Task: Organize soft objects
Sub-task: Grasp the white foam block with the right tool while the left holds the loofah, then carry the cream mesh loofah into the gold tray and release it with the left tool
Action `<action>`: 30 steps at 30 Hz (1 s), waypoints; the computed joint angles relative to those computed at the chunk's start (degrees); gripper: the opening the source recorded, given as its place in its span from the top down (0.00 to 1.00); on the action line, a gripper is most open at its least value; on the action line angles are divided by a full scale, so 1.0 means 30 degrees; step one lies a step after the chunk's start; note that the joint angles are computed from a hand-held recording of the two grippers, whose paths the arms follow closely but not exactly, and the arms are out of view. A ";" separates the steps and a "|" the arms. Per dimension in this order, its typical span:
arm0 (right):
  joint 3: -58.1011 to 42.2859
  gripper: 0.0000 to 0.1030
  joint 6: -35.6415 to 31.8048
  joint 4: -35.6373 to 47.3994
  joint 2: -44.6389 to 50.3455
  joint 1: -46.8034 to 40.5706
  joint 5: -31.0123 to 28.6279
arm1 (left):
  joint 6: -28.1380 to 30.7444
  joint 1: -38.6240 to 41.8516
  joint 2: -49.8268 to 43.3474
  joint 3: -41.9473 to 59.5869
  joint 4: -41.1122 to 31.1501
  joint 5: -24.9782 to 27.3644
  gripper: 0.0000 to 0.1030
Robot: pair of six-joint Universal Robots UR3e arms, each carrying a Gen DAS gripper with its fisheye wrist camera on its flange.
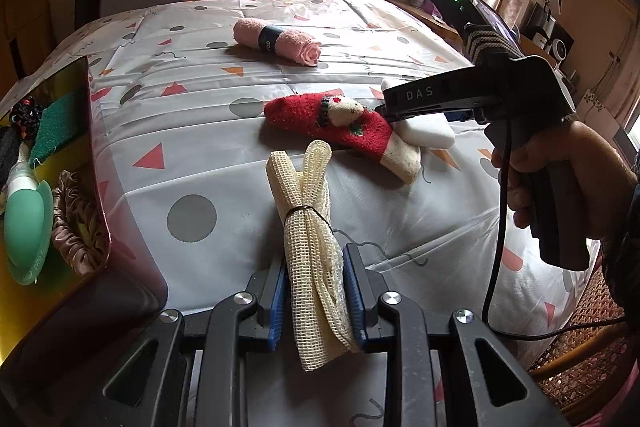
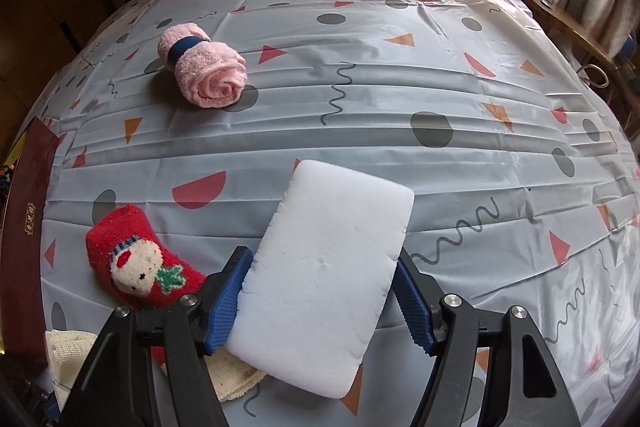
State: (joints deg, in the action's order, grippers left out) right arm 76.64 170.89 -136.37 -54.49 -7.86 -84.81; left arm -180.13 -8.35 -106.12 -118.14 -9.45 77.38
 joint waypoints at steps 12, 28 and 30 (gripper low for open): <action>0.0121 0.38 -0.0110 -0.0578 0.0015 0.0312 -0.0562 | 0.0018 -0.0069 -0.0019 0.0024 0.0059 0.0172 0.73; 0.1135 0.38 -0.0923 -0.2487 -0.0056 0.0494 -0.0810 | -0.0044 -0.0812 -0.0033 0.0256 0.0172 0.1387 0.76; 0.1146 0.38 -0.1004 -0.2531 -0.0045 0.0479 -0.0767 | -0.0039 -0.1008 0.0103 0.0386 -0.0010 0.1637 0.78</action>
State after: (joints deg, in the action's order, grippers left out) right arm 80.08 167.88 -143.96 -54.63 -6.42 -87.11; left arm -180.25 -11.38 -105.81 -116.98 -9.48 82.29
